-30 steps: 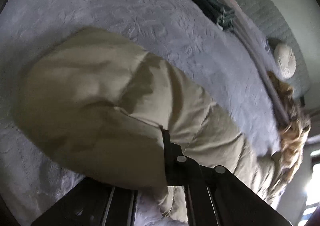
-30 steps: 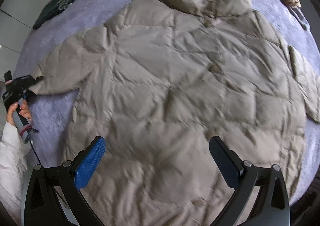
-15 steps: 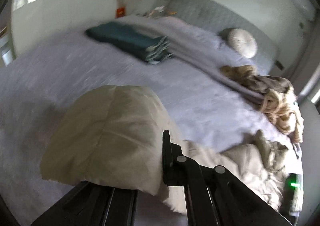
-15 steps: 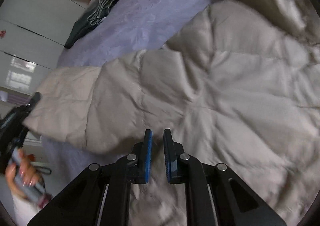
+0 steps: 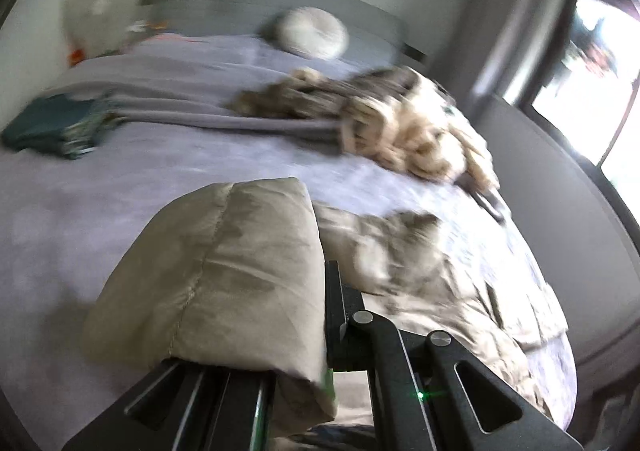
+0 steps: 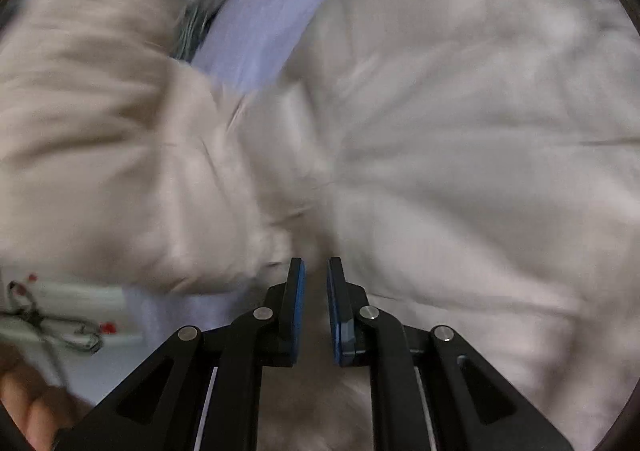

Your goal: Fold large clothes

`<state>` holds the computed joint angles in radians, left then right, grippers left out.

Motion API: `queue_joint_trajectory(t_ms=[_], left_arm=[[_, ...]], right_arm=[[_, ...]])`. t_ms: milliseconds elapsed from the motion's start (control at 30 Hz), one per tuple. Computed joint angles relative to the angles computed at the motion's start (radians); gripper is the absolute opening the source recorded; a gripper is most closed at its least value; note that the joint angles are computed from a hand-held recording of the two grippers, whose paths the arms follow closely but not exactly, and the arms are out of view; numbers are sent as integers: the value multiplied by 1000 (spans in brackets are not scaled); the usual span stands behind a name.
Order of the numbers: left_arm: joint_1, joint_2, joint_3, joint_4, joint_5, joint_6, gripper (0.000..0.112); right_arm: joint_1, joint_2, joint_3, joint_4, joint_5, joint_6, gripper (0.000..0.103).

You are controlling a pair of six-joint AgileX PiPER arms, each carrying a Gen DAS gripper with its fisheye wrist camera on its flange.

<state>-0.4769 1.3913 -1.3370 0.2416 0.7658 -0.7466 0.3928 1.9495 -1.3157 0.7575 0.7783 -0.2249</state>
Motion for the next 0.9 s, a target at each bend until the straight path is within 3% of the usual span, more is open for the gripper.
queue_joint_trajectory(t_ms=[100,267,367,500,567,600,633,800,833,900], left_arm=[[-105,146,-89,20,5,-24,5],[-265,413,-254,111,122,-99,5],[-317,496,-277,123,185,-94,5],[-356,494,-232,171,211,-128,5],[-366,477,-227,163,229,-127,29],[-367,466,-219,163,226,-130,67],[-390,436,-196,203,235,-173,91],[-432,299,-103,266,283,-249,93],[-424,250,-61,269,283,-268,93],[-416,154,23,305,329,-334,93]], right_arm=[[-150,-186,142,-110,-34,5,13],[-372,-295,209,-237,15,-8,13],[-471,-320,238,-251,37,-48,13],[-550,-302,240,-213,65,-118,13],[-593,-321,245,-204,102,-158,13],[-593,-319,241,-206,107,-160,13],[-611,-328,228,-213,136,-166,13],[-567,-337,201,-265,146,-123,14],[-549,-336,186,-279,150,-114,18],[-503,-338,155,-308,154,-95,45]])
